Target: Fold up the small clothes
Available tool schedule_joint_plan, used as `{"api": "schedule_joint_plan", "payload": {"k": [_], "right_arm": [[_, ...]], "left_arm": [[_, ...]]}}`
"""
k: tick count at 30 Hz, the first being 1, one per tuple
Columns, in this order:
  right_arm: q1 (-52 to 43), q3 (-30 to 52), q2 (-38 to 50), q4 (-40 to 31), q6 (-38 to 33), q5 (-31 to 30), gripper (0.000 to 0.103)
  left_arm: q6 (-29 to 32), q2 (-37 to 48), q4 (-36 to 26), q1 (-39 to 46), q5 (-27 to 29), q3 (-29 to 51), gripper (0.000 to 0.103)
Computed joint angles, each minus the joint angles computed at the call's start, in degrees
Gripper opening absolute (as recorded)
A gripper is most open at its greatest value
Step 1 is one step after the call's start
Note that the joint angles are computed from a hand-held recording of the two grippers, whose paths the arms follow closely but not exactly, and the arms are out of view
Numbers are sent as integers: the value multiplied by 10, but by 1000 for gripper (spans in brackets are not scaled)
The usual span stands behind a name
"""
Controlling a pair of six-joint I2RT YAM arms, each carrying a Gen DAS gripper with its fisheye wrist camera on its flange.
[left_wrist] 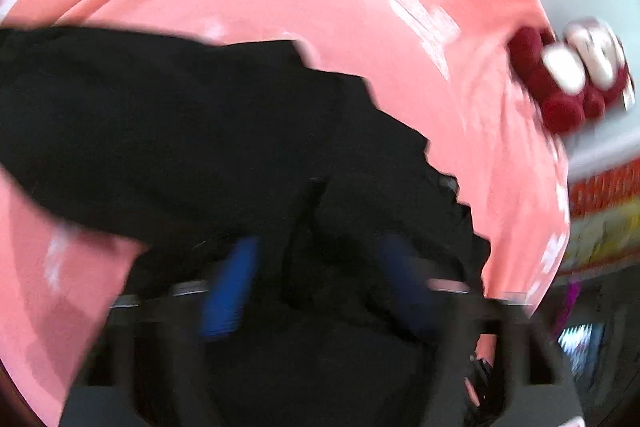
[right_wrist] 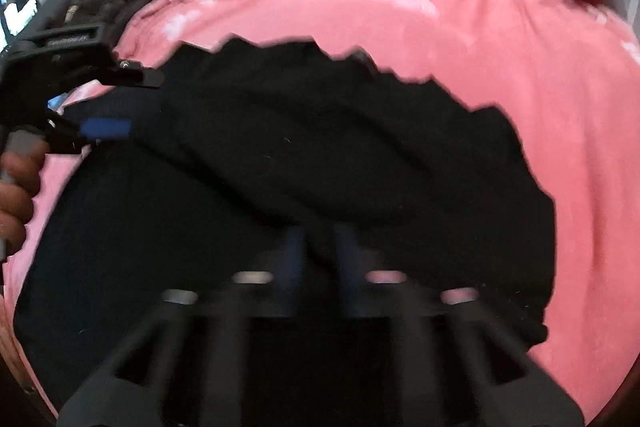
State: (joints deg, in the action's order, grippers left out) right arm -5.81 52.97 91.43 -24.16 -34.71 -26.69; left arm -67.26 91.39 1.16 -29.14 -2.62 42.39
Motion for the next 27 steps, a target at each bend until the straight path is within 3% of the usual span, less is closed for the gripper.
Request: {"api": "schedule_joint_plan", "payload": {"k": [1, 4, 5, 6, 8, 9, 10, 12, 14, 16, 18, 19, 20, 23, 25, 27], "right_arm": [[-15, 9, -7, -5, 15, -26, 2], [-83, 34, -46, -44, 41, -144, 2], [-96, 45, -38, -78, 11, -164, 2], [-93, 53, -20, -113, -30, -147, 3], [-60, 38, 25, -124, -94, -40, 5], [-60, 25, 30, -118, -111, -28, 4], [-77, 15, 17, -112, -124, -54, 4], [-101, 57, 26, -168, -110, -82, 10], [-136, 99, 33, -196, -94, -139, 10], [-144, 126, 41, -177, -48, -136, 10], [-150, 167, 74, -151, 20, -121, 10], [-151, 185, 93, -140, 49, -110, 10], [-157, 205, 114, -144, 68, -102, 10], [-168, 206, 119, -152, 77, -119, 10], [-173, 168, 94, -145, 55, -127, 10], [-182, 139, 80, -152, 28, -141, 10]], "left_arm": [[24, 6, 0, 6, 12, 14, 2], [64, -43, 58, 12, -8, -2, 2], [79, -61, 70, 12, -15, -12, 3], [93, -72, 63, 12, -21, -16, 4], [109, -56, 12, 12, -23, -5, 4], [107, -41, -23, 12, -19, -1, 4], [101, -37, -32, 13, -13, -9, 4], [89, -53, -33, 7, -19, -39, 6], [81, -77, -44, -8, -49, -52, 27], [79, -91, -59, -26, -84, -46, 35], [88, -76, -71, -34, -97, -13, 51], [89, -65, -81, -33, -102, 4, 73], [85, -45, -92, -32, -110, 24, 81], [64, -3, -111, -14, -88, 50, 79], [17, -7, -48, 0, -40, 3, 79], [-8, -36, 19, -9, -55, -50, 79]]}}
